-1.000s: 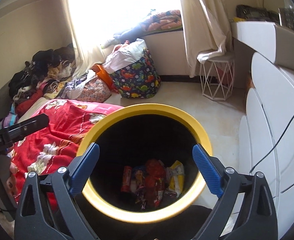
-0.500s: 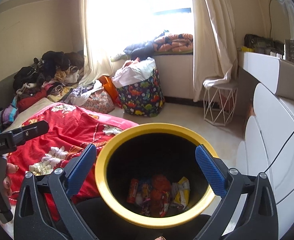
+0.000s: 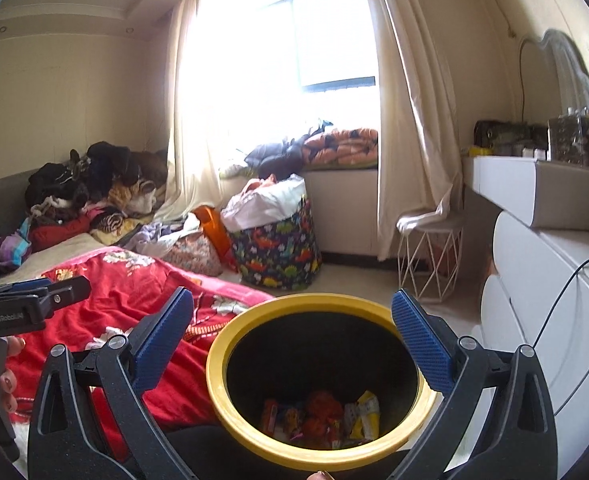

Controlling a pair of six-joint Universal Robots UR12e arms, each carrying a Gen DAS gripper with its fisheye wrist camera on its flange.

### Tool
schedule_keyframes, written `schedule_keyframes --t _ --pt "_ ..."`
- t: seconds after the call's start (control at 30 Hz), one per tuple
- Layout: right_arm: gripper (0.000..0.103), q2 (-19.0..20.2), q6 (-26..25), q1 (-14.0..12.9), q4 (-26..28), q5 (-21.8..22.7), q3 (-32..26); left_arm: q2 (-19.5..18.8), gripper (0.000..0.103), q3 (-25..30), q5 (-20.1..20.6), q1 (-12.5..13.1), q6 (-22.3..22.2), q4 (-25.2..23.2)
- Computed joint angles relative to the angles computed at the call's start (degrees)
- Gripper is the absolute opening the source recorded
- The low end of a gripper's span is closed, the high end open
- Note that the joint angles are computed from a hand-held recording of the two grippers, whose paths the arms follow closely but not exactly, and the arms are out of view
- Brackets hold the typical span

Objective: Collect trash

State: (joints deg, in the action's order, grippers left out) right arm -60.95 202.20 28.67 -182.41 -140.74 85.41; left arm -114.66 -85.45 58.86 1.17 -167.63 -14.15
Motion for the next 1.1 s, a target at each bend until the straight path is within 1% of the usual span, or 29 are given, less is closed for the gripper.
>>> schedule_keyframes --t 0.1,0.3,0.43,0.77,1.1 --pt "0.097 0.62 -2.12 0.3 -1.79 -1.67 -0.34 -0.09 0.092 -0.16 0.18 -0.02 -0.69 1.07" --pt "0.097 0.44 -1.7 0.21 -1.46 -1.86 0.06 -0.09 0.092 -0.81 -0.29 0.05 -1.24 4.39" --pt "0.097 0.35 -1.14 0.06 -0.81 -1.94 0.13 -0.15 0.092 -0.92 -0.35 0.08 -1.62 5.55" --pt "0.097 0.85 -0.4 0.53 -0.63 -3.41 -0.29 -0.16 0.092 -1.0 -0.42 0.1 -1.69 6.05" --pt "0.097 0.78 -0.36 0.43 -0.53 -3.33 -0.3 -0.15 0.092 -0.98 -0.44 0.07 -1.59 5.95"
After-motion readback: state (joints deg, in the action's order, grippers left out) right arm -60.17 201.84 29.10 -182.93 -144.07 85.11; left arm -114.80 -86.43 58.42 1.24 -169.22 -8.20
